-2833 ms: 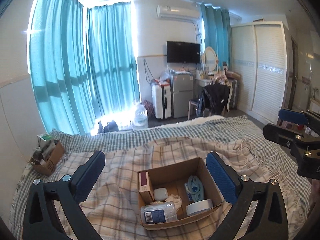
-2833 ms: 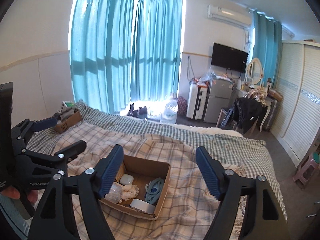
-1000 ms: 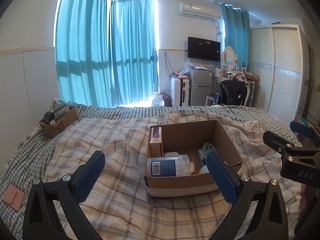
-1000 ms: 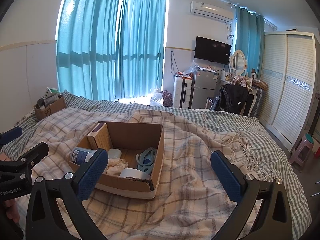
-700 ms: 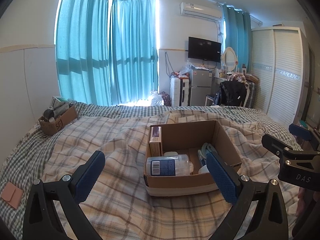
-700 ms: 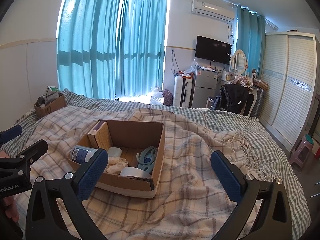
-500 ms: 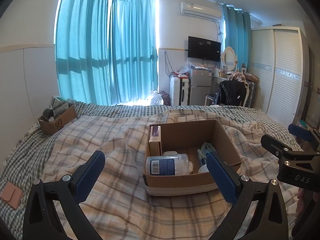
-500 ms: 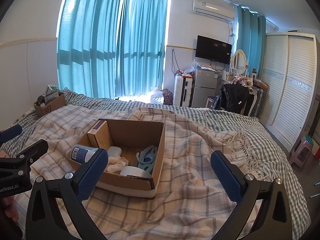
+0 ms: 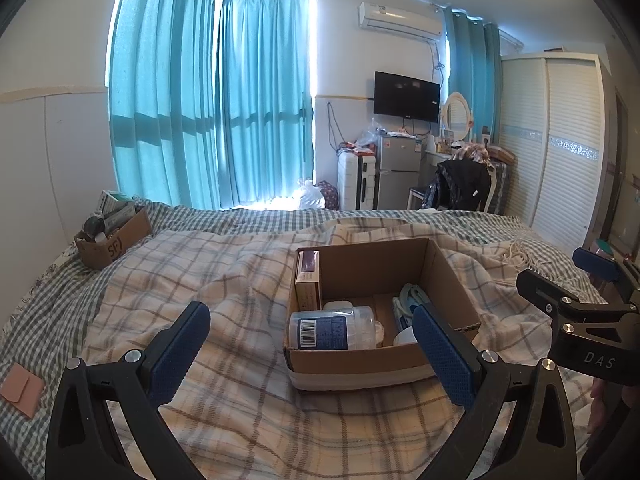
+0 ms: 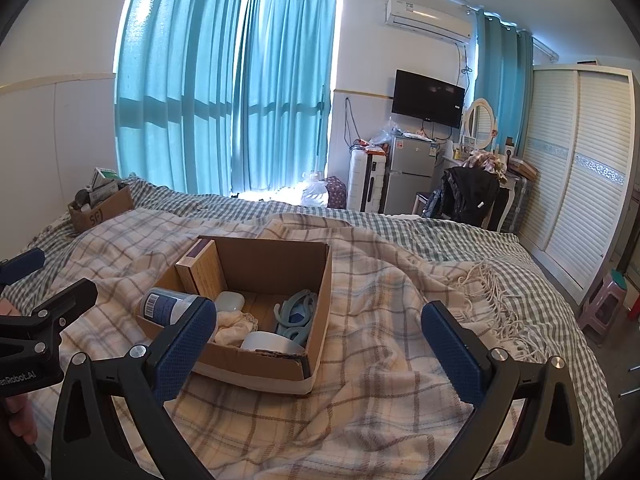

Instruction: Organize objects

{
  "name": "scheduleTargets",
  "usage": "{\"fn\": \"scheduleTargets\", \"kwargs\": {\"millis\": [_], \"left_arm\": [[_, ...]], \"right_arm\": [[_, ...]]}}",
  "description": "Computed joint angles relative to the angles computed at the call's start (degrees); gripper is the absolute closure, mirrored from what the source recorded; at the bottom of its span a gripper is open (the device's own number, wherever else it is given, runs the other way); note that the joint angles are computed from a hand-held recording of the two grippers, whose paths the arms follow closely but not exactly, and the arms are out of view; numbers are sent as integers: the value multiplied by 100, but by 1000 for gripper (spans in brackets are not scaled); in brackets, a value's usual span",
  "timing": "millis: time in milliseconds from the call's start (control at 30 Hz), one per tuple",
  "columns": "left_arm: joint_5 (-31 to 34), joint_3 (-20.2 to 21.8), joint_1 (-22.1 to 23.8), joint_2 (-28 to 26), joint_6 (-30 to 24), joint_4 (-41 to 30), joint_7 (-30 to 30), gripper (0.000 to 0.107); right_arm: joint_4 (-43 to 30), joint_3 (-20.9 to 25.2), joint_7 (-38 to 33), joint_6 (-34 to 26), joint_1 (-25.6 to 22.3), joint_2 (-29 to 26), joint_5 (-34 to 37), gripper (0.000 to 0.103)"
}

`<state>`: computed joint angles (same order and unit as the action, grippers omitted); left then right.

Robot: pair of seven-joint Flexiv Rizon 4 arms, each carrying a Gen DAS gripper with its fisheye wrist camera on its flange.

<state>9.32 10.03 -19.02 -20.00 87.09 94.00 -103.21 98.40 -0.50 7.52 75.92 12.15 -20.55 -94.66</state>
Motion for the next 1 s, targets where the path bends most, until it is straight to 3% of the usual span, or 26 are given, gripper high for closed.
{"fn": "scheduleTargets", "kwargs": {"millis": [1000], "left_arm": [[500, 194, -131, 15, -134, -122, -427, 4]], "right_arm": [[12, -3, -3, -39, 13, -19, 6, 0]]}}
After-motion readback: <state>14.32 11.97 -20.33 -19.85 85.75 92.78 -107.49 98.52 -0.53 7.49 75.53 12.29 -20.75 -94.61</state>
